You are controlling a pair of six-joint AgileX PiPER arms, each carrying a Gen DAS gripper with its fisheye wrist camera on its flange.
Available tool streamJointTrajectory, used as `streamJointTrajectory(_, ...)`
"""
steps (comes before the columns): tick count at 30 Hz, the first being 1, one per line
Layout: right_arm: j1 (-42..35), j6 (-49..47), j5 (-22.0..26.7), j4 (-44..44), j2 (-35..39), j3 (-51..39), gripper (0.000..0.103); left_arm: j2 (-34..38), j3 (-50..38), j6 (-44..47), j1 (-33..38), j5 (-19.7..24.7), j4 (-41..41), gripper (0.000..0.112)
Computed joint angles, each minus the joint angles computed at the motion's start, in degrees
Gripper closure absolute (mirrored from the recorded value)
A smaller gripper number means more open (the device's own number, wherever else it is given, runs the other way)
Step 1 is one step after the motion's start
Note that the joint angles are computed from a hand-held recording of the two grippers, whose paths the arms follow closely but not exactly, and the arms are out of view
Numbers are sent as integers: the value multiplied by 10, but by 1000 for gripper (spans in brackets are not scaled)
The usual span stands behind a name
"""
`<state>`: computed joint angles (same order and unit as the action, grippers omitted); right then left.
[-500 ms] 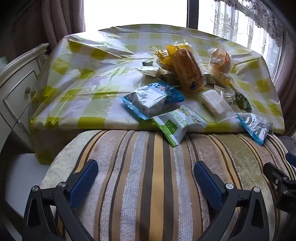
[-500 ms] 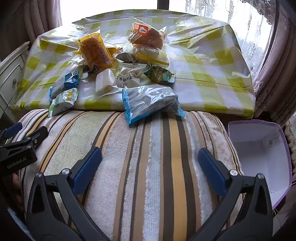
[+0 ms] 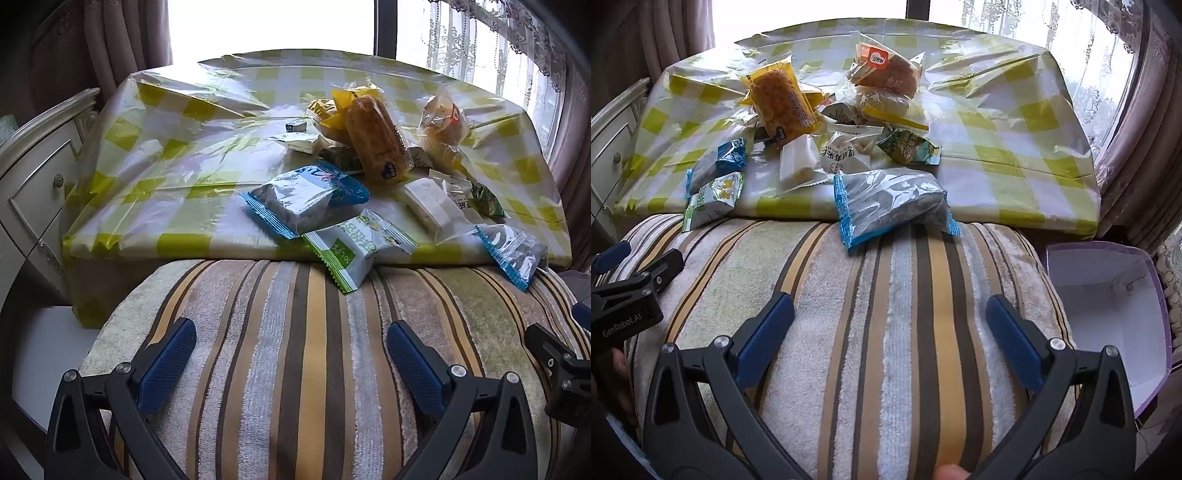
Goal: Organize snacks
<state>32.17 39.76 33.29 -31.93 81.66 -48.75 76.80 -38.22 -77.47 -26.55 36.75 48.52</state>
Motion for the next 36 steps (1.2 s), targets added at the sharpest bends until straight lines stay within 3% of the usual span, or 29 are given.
streamJointTrajectory(36,-1,2,-6,-1,-1,3,0,4,2,2,8,-12,-8,9)
